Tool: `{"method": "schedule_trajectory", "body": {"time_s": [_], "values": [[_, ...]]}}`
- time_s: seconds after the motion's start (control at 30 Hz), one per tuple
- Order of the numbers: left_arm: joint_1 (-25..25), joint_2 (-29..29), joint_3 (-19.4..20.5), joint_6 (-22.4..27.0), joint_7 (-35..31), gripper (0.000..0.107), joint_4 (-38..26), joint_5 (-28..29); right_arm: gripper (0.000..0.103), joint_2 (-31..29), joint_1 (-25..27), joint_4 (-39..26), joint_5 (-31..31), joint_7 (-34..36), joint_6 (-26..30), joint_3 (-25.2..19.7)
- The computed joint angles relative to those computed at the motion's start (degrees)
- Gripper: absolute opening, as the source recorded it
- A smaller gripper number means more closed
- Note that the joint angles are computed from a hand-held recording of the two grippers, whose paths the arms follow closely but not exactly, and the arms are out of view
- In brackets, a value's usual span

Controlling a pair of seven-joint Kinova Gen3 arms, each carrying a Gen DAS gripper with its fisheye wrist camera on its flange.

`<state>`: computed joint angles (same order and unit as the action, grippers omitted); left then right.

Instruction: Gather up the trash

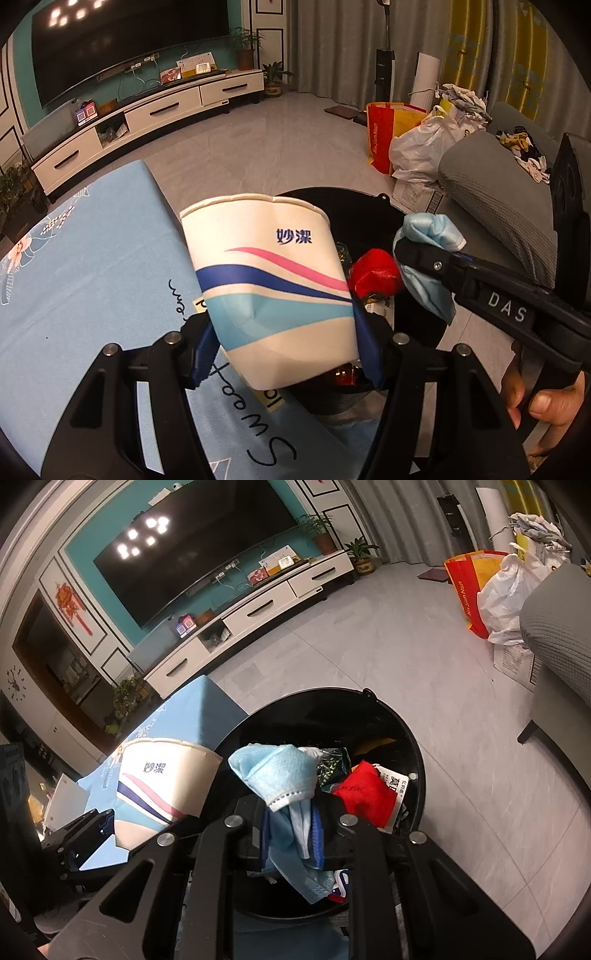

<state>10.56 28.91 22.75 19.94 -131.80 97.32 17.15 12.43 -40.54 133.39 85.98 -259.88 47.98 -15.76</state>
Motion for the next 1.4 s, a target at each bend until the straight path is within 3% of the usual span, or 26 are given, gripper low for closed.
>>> {"method": "schedule_trajectory", "body": {"time_s": [0.5, 0.9, 1.07, 1.27, 1.4], "values": [[2.8, 1.6, -2.3, 0.2, 3.3, 0.064, -1.9, -2.0, 0.027, 0.8, 1.4, -2.8, -2.1, 6.2, -2.5, 1.7], [2.6, 1.6, -1.8, -0.3, 5.0, 0.065, -1.6, -3.0, 0.057, 0.6, 0.8, -2.7, -3.4, 6.1, -1.3, 1.7], [1.0, 0.8, -0.3, -0.9, 4.1, 0.073, -0.6, -2.1, 0.057, -0.7, -0.6, -2.6, -5.3, 6.2, 1.0, 1.1], [-2.9, -2.0, 2.2, -1.3, 1.7, 0.089, 2.0, 0.2, 0.075, -2.3, -5.0, -5.2, -14.1, 13.0, 8.7, -0.6], [-6.9, -4.6, 4.1, 0.6, -1.2, 0.1, 3.6, 4.1, 0.092, -3.2, -7.9, -8.6, -21.0, 19.9, 13.9, -1.6]]}}
